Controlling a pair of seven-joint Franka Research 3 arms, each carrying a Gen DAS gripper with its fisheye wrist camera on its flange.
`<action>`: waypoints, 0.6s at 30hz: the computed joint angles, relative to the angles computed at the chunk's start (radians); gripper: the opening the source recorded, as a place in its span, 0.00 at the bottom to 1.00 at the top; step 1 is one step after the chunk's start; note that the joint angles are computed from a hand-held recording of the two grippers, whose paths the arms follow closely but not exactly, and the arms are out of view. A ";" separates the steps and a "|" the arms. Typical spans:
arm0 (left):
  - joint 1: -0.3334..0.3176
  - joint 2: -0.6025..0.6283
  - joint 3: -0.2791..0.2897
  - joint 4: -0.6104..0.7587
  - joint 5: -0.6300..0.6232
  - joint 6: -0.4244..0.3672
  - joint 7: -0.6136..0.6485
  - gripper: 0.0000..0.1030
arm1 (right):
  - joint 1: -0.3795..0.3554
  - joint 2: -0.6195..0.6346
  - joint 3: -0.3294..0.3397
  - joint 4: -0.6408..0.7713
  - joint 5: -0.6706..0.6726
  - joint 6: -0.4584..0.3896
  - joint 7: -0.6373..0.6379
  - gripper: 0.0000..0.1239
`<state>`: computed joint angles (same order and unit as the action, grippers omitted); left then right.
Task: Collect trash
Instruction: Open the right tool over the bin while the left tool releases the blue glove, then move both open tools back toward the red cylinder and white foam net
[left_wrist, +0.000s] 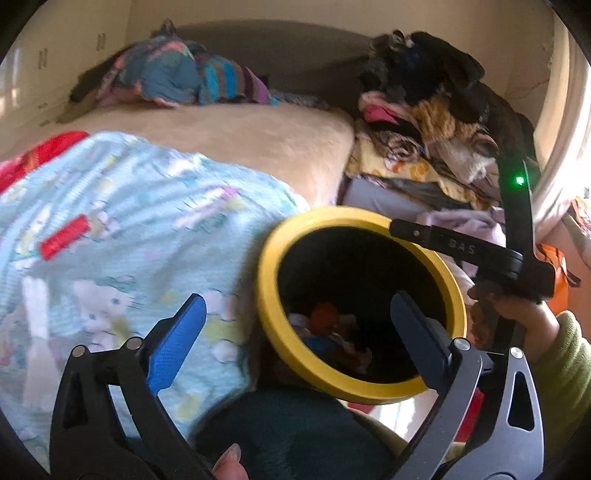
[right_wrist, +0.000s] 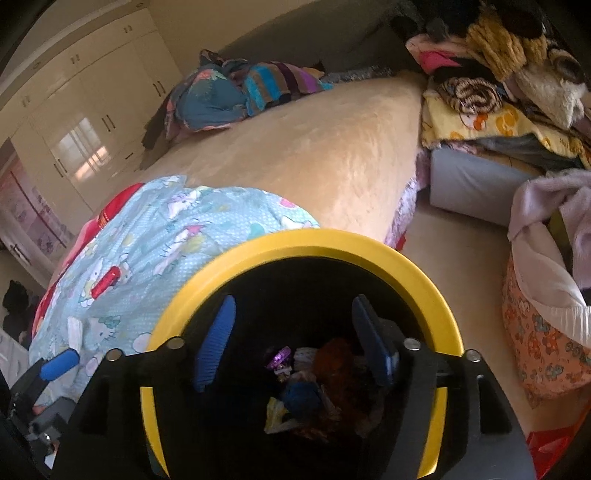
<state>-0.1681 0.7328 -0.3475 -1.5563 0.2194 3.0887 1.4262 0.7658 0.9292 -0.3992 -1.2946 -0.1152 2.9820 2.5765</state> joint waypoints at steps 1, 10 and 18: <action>-0.008 -0.009 0.016 -0.008 0.001 0.012 -0.011 0.89 | 0.015 0.005 -0.019 0.009 -0.008 0.005 0.006 0.58; -0.088 -0.100 0.186 -0.096 0.037 0.123 -0.171 0.89 | 0.039 0.037 -0.040 0.103 -0.041 -0.001 -0.005 0.66; -0.292 -0.166 0.490 -0.174 0.048 0.217 -0.316 0.90 | 0.002 0.103 0.031 0.267 -0.054 -0.040 -0.059 0.70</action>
<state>-0.4606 0.5670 0.1430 -1.7302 0.2675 3.3059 1.1100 0.7678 1.0318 -0.3682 -1.0271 -0.1688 2.9424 2.5178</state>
